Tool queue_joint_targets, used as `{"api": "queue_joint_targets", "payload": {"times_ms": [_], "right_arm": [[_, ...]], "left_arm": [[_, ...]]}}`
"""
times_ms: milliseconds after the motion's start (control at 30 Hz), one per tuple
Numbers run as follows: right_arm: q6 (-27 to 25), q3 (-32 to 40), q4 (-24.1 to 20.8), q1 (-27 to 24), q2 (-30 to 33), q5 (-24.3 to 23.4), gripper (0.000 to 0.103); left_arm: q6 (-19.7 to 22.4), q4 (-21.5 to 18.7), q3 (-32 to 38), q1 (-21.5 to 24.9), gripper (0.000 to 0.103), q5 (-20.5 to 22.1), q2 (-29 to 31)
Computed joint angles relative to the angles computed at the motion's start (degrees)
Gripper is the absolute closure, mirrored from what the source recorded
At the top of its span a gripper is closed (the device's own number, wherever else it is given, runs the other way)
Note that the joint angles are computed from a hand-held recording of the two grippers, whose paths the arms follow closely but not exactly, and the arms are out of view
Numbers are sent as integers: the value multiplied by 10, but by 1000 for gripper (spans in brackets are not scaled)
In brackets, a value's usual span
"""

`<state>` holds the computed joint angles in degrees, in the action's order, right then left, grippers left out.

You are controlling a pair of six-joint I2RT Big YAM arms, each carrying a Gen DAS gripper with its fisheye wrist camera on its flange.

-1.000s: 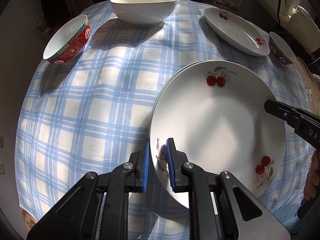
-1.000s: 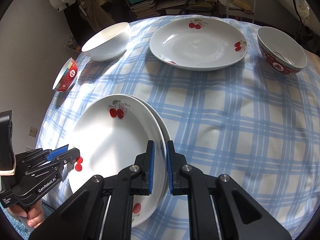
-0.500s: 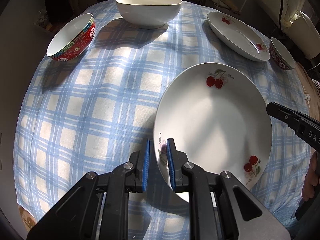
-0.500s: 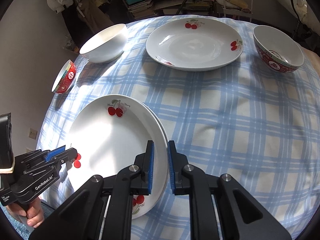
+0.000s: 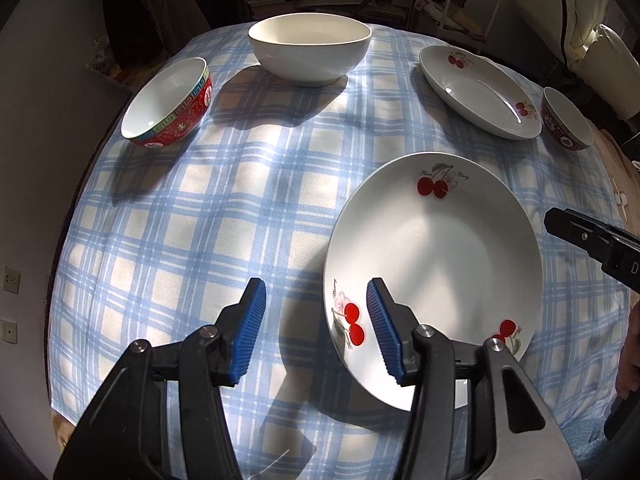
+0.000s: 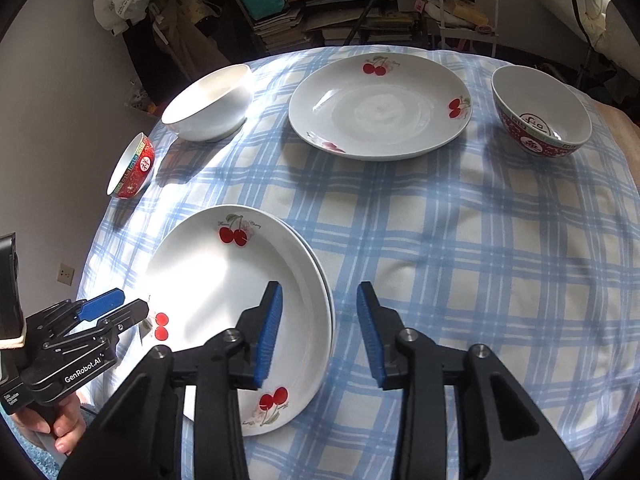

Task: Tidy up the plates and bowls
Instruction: 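Open both tools to release the stacked plate, then move both tools toward the next cherry plate on the table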

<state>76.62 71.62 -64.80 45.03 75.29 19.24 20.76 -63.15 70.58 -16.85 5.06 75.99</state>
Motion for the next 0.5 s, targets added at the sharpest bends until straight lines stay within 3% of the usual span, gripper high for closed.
{"api": "queue_joint_targets", "payload": {"times_ms": [67,133,200,300,500], "right_arm": [[-4,1,-5,-4,-3,-1,49],[0,4,-20,-8,-8,13,33],[16,7,-43,-10,-14,33,13],[16,2,-51,-21,-30,41,6],[-13,-2,-49,-45,-54,41,5]], "left_arm": [[2,10,0,-6,32,-12,-4],[0,24,0,-13,19,-24,-9],[4,30,3,-19,16,-25,-12],[12,24,16,-27,14,-22,-10],[2,6,54,-48,14,-23,9]]}}
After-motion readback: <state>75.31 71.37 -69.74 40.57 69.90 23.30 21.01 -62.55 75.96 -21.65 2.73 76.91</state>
